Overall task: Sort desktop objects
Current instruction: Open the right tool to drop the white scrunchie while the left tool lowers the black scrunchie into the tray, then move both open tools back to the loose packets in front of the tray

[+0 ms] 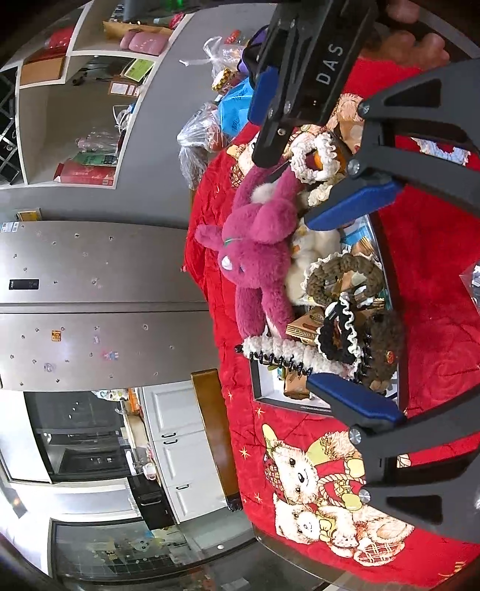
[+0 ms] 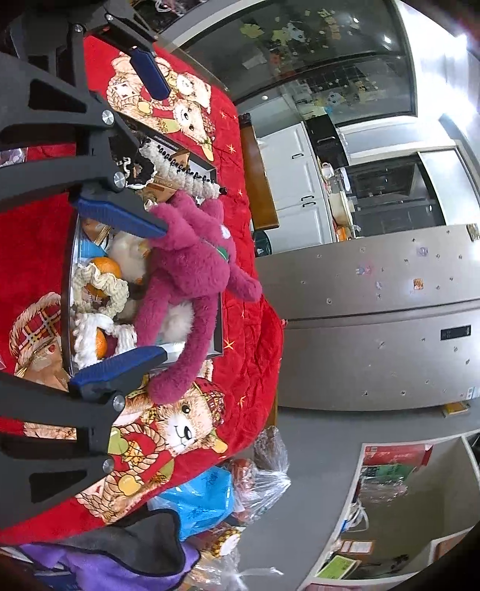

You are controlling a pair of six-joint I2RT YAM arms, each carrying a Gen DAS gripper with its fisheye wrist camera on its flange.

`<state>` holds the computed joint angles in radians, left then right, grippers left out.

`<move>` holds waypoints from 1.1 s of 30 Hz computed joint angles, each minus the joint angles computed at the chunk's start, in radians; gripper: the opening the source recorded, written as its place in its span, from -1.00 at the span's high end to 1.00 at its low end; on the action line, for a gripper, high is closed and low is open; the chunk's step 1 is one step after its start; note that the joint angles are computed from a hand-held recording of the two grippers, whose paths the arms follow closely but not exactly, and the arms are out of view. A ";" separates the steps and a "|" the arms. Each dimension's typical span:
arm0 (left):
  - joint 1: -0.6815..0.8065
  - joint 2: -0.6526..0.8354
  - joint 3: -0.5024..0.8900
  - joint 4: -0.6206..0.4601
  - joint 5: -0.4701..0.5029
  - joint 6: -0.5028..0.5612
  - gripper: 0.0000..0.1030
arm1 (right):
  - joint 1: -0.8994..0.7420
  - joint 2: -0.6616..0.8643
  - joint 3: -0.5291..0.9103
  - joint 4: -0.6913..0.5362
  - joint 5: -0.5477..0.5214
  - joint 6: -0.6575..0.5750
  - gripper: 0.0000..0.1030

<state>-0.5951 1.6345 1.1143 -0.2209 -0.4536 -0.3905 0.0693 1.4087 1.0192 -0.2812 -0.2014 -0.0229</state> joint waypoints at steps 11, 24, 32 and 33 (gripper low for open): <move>-0.001 -0.011 -0.005 -0.002 -0.016 -0.006 -0.56 | -0.010 0.005 0.006 -0.009 -0.027 0.004 -0.21; -0.006 -0.019 -0.006 -0.006 -0.023 -0.004 -0.56 | -0.019 0.002 0.012 -0.015 -0.033 -0.002 -0.21; -0.016 -0.025 -0.006 -0.008 -0.043 0.000 -0.56 | -0.018 -0.005 0.010 -0.020 -0.040 -0.008 -0.21; -0.017 -0.026 -0.006 -0.009 -0.042 0.000 -0.56 | -0.017 -0.008 0.008 -0.018 -0.038 -0.010 -0.21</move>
<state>-0.6124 1.6087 1.1082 -0.2297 -0.4954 -0.3904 0.0524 1.4010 1.0273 -0.2990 -0.2391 -0.0324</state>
